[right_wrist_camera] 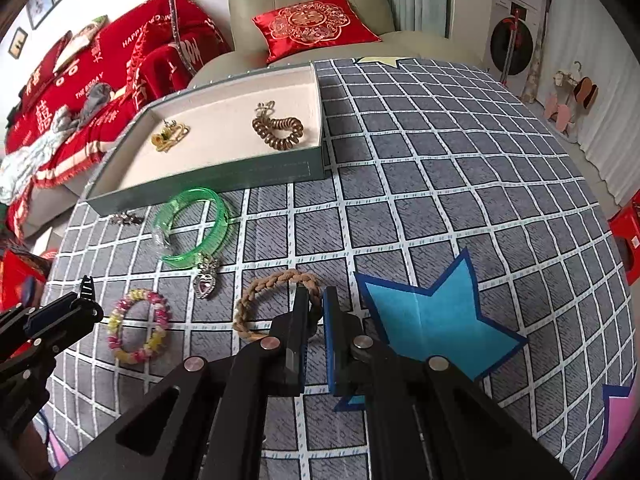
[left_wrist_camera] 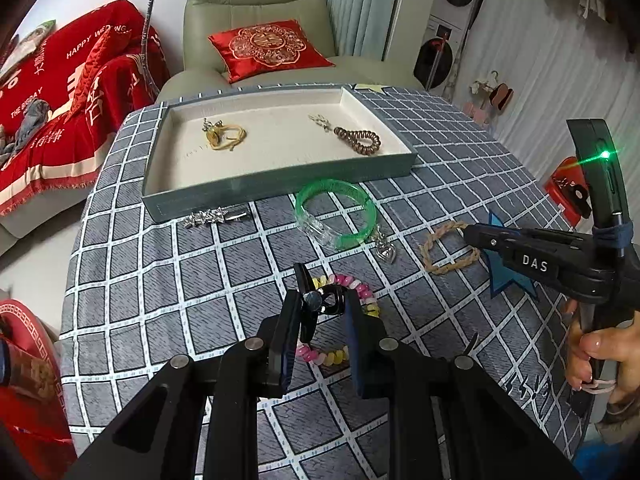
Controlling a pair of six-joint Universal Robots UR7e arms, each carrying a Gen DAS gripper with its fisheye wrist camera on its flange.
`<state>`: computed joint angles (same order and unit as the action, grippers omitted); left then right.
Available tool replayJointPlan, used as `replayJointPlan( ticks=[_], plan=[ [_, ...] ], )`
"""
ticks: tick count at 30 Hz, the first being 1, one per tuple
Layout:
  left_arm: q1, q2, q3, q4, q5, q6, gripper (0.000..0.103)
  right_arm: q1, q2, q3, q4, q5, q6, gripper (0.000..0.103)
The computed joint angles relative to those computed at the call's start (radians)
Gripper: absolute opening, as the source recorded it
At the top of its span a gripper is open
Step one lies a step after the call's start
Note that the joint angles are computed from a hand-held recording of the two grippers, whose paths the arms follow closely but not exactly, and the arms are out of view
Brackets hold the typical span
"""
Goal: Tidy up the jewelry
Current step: 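Grasp the beaded bracelet with the left tool while the right tool grasps the braided rope bracelet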
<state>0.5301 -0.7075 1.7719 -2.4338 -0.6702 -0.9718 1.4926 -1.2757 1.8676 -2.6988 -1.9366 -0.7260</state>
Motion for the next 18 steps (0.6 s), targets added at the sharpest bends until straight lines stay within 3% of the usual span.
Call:
replayJointPlan(
  ticks=[18],
  plan=[
    [0.003, -0.085, 0.044, -0.035, 0.090, 0.021, 0.037, 0.047, -0.037, -0.055, 0.114, 0.083, 0.066, 0.008]
  ],
)
